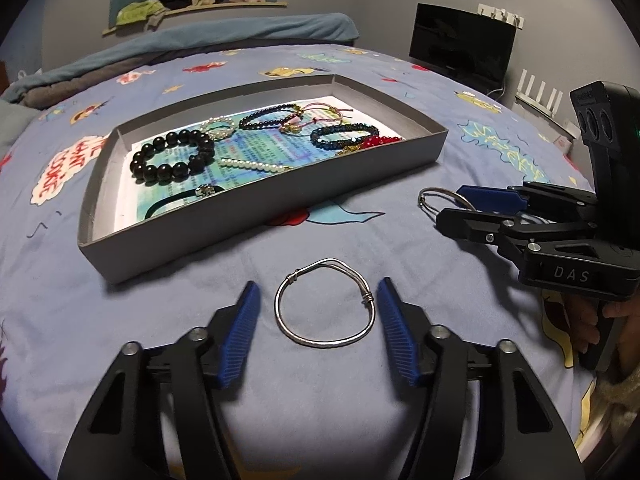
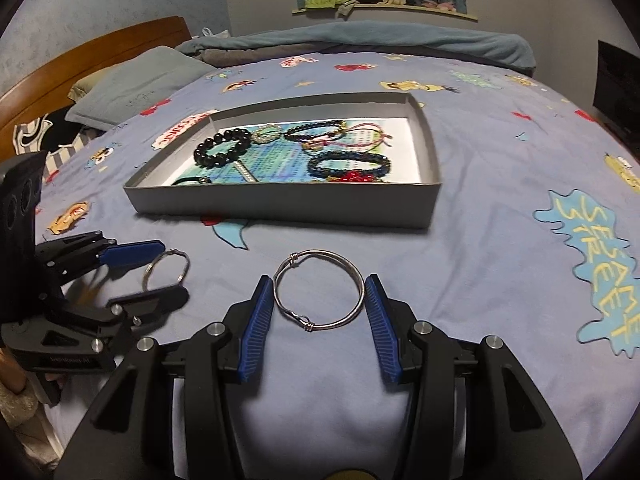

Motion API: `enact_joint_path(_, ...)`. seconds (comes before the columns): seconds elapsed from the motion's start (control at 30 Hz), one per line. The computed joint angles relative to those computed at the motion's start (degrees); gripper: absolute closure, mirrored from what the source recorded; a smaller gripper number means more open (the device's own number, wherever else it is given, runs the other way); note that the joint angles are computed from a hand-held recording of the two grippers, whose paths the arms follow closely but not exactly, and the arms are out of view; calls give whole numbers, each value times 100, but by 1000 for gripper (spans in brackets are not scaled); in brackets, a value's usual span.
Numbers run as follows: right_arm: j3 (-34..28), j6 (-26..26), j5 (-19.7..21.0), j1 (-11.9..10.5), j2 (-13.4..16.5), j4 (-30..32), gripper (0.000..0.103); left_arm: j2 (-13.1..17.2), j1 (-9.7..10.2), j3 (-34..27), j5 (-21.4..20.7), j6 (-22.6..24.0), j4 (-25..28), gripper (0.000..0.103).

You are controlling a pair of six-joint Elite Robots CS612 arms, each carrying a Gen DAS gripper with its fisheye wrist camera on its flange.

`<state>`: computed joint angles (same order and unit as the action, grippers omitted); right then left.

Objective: Organize jewelry
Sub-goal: 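Grasp a silver bangle with the right tool while the left tool grasps the other bangle, then carry both silver bangles into the gray tray and open both tools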

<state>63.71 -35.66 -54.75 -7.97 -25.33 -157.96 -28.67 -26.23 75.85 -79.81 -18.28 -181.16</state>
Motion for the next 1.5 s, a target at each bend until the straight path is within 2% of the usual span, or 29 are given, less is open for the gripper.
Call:
enact_joint_path(0.07,-19,10,-14,-6,9,51,56,3,0,-4,-6,16,-2,53)
enact_joint_path(0.27,-32,-48,-164,34,13,55,52,-31,-31,71,84,90,-75,53)
enact_joint_path(0.37,-17,-91,-197,46,14,5,52,-67,-54,147,143,154,-119,53)
enact_joint_path(0.4,-11,-85,-197,44,15,-17,56,-82,-61,177,162,175,-138,53)
enact_joint_path(0.7,95,21,80,-10,-60,-283,56,-287,-53,441,304,233,-372,53)
enact_joint_path(0.9,-5,-88,316,18,-114,-429,56,-409,58,439,531,281,-571,53)
enact_joint_path(0.97,-149,-112,281,74,-77,-386,56,-381,114,291,636,318,-451,53)
enact_joint_path(1.07,-504,-139,200,183,68,-222,56,-264,245,-57,504,378,-173,53)
enact_joint_path(1.2,-1268,-107,-30,356,413,396,56,-49,352,-550,424,493,426,53)
enact_joint_path(1.3,-1918,-46,-221,472,713,957,56,108,439,-935,139,490,1019,53)
enact_joint_path(1.37,-2289,-84,-279,533,870,1442,56,164,441,-1049,222,567,1246,53)
enact_joint_path(1.5,-2655,-142,-460,627,1057,1737,56,190,501,-1094,248,408,1490,53)
